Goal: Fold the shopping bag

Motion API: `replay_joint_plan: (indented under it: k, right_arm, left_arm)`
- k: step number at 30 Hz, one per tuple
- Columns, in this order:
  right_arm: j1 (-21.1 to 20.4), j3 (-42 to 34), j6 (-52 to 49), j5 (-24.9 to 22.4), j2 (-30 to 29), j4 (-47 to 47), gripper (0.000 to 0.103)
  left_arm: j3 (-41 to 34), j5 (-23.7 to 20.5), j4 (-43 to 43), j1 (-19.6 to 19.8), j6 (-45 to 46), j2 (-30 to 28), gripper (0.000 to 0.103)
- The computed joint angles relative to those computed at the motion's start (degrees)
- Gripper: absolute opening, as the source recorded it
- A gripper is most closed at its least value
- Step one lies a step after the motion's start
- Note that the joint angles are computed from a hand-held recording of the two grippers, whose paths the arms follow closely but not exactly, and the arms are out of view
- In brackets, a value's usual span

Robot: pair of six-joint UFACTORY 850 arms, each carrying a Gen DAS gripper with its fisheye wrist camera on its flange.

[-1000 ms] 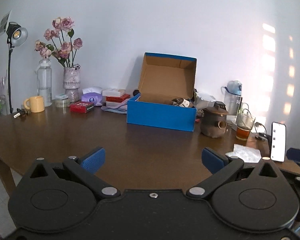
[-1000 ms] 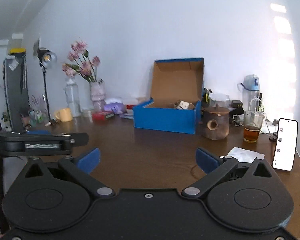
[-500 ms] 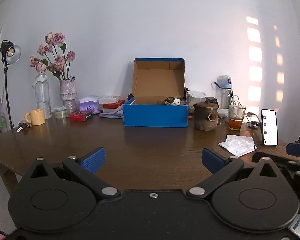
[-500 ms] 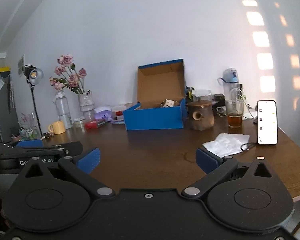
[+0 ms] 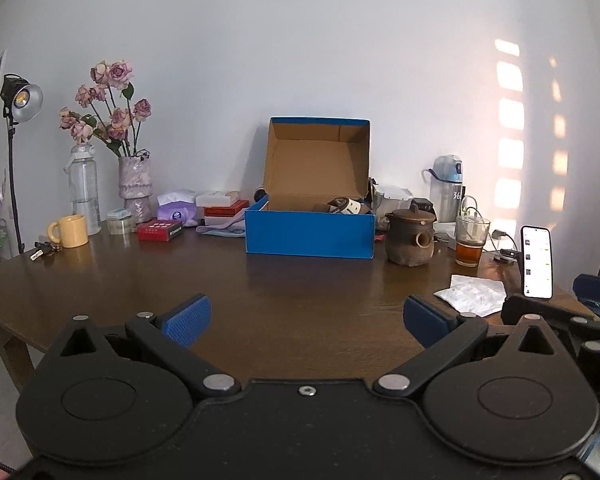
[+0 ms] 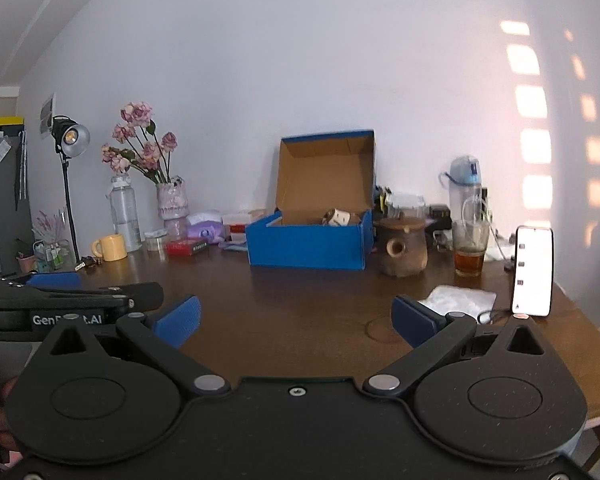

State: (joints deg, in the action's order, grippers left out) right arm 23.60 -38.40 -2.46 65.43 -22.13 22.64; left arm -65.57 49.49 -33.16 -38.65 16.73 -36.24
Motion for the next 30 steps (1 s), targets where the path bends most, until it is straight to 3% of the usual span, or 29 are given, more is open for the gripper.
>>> replay_joint_plan:
  k: [11,20,30]
  right_arm:
    - [1.17,0.63,-1.83,1.8,0.26,2.6,0.103]
    - [0.69,0.08,-2.96,-2.25,0.22,1.91,0.103]
    - [1.16,-0.31,-5.46,-2.94,-0.06,2.58,0.103]
  left_arm:
    - [-0.76,0.39,-1.53,-1.01,1.19,-0.66,0.103]
    - [-0.23,-0.15,-1.0,-1.19,1.36,-0.12,0.103]
    - [-0.49,-1.17,-0.75,-0.96,1.35,-0.17,0.103]
